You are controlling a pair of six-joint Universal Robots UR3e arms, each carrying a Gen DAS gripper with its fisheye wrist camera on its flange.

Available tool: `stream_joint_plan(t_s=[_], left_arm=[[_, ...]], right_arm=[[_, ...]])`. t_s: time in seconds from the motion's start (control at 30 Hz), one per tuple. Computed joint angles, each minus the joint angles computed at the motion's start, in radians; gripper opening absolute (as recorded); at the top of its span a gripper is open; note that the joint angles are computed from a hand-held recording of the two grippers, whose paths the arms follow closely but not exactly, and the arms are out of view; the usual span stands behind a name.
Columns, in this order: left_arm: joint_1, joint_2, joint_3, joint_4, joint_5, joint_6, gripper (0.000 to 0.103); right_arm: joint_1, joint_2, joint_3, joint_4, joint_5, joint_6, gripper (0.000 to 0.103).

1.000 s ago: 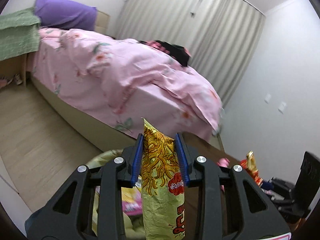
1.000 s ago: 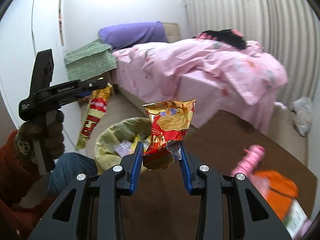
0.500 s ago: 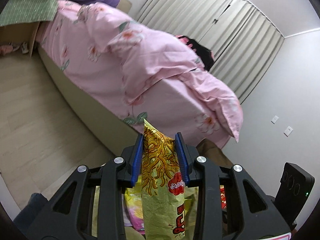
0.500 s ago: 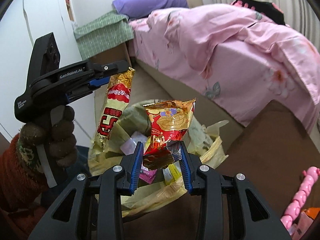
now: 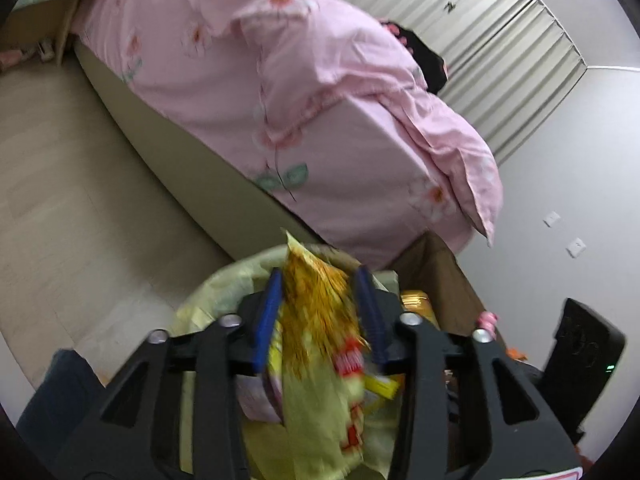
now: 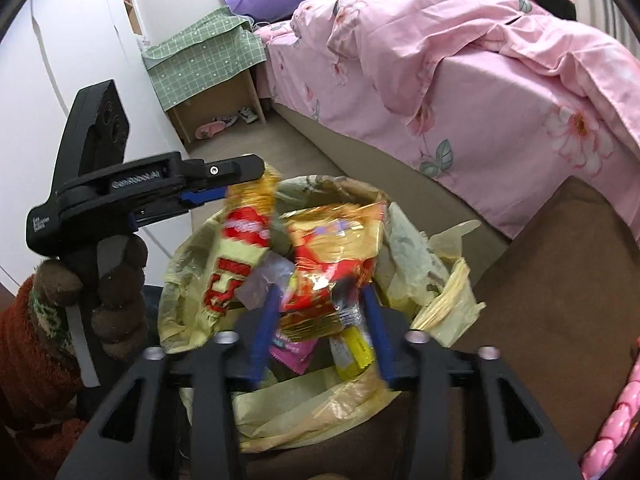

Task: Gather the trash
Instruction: 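Open both tools to drop the bag and wrapper into the bin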

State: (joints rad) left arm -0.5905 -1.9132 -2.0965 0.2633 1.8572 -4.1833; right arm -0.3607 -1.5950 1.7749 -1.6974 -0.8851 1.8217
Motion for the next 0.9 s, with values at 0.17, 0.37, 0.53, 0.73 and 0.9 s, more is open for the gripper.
stream_joint_plan(t_s=[0.17, 0.37, 0.53, 0.73, 0.9], left_arm=[[-0.044, 0.07, -0.001, -0.085, 0.072, -0.009, 0.055], [-0.133, 0.144, 0.047, -0.274, 0.22, -0.083, 0.055], [-0.205, 0.109, 0.188, -0.429, 0.274, -0.095, 0.055], [-0.283, -0.063, 0.478, -0.531, 0.244, -0.027, 0.056], [-0.327, -0.267, 0.834, -0.668, 0.167, 0.068, 0.056]], right_arm=[[-0.004, -0.028, 0.028, -0.019, -0.008, -0.002, 0.053], [-0.107, -0.117, 0.046, 0.083, -0.003, -0.068, 0.054], [-0.313, -0.239, 0.039, 0.276, 0.031, -0.231, 0.054], [-0.728, -0.331, -0.077, 0.677, 0.07, -0.608, 0.059], [-1.051, -0.296, -0.161, 0.837, 0.108, -0.873, 0.065]])
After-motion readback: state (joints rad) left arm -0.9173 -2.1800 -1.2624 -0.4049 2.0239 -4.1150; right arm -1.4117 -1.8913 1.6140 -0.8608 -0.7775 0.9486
